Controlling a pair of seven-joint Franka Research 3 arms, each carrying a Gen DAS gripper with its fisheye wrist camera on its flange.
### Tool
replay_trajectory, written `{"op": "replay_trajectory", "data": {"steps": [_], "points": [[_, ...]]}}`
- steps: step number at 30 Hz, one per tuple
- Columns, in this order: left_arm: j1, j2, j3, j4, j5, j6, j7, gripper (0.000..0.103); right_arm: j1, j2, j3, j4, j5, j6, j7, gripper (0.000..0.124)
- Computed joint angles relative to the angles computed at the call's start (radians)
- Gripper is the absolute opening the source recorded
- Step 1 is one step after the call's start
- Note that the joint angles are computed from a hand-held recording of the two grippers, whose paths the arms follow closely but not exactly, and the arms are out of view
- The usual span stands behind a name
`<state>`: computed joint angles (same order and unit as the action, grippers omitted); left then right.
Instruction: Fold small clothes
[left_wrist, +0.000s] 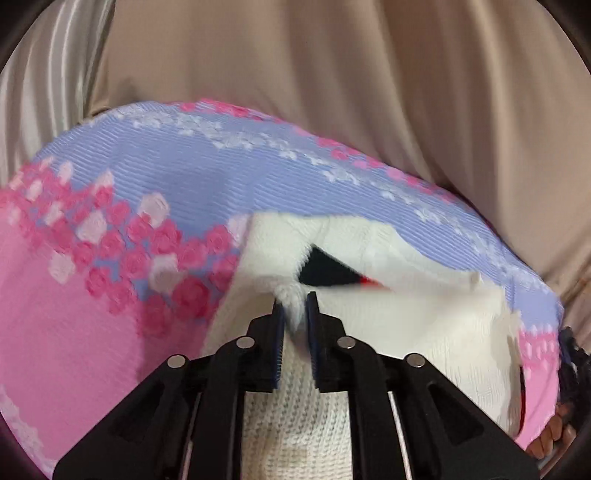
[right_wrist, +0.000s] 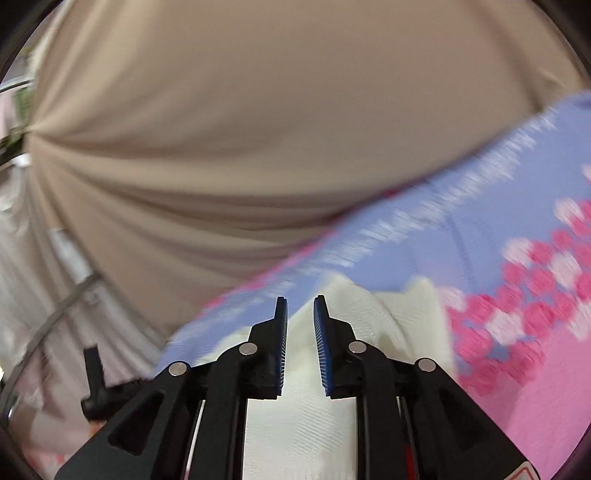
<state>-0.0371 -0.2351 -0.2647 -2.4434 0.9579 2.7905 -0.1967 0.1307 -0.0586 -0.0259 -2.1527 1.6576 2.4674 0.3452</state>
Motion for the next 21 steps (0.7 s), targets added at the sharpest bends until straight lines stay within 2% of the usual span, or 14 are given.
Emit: {"op": "replay_trajectory", "data": {"steps": [2, 3, 4, 6, 8, 9, 11, 12, 13, 16, 19, 20, 21], "points": [[0.024, -0.065, -0.047, -0.045, 0.137, 0.000, -0.117, 0.033, 0.003, -0.046, 0.007, -0.050, -0.054, 0.054, -0.033, 0.035], [0.024, -0.084, -0.057, -0.056, 0.170, -0.006, -0.137, 0.050, 0.011, -0.060, 0.014, -0.074, -0.065, 0.102, -0.064, 0.050], [0.025, -0.097, -0.069, -0.059, 0.209, -0.017, -0.153, 0.061, 0.021, -0.073, 0.023, -0.090, -0.083, 0.154, -0.087, 0.057], [0.005, -0.072, -0.066, -0.033, 0.195, -0.058, -0.103, 0.063, 0.039, -0.057, 0.033, -0.083, -0.158, 0.201, -0.069, 0.059], [-0.018, -0.029, -0.048, 0.001, 0.171, -0.068, -0.032, 0.063, 0.055, -0.020, 0.042, -0.053, -0.277, 0.219, 0.023, 0.060], [-0.026, -0.019, -0.045, 0.011, 0.174, -0.076, -0.013, 0.063, 0.061, 0.022, 0.049, -0.020, -0.377, 0.228, 0.107, 0.063], [-0.026, -0.043, -0.063, 0.002, 0.285, -0.078, -0.089, 0.064, 0.075, 0.074, 0.061, 0.006, -0.469, 0.269, 0.185, 0.063], [-0.031, -0.057, -0.069, -0.005, 0.322, -0.088, -0.118, 0.075, 0.078, 0.097, 0.064, 0.020, -0.518, 0.276, 0.231, 0.063], [-0.045, -0.060, -0.076, -0.006, 0.312, -0.135, -0.111, 0.084, 0.077, 0.117, 0.066, 0.034, -0.552, 0.275, 0.264, 0.063], [-0.073, -0.007, -0.066, 0.033, 0.255, -0.252, -0.028, 0.083, 0.066, 0.163, 0.072, 0.070, -0.605, 0.255, 0.344, 0.063], [-0.077, 0.054, -0.019, 0.078, 0.210, -0.267, -0.011, 0.081, 0.045, 0.190, 0.084, 0.107, -0.590, 0.208, 0.394, 0.061], [-0.074, 0.071, 0.003, 0.089, 0.190, -0.242, -0.012, 0.077, 0.035, 0.196, 0.087, 0.119, -0.575, 0.174, 0.392, 0.056], [-0.070, 0.084, 0.021, 0.097, 0.169, -0.212, -0.009, 0.061, 0.031, 0.200, 0.088, 0.129, -0.578, 0.150, 0.412, 0.036]]}}
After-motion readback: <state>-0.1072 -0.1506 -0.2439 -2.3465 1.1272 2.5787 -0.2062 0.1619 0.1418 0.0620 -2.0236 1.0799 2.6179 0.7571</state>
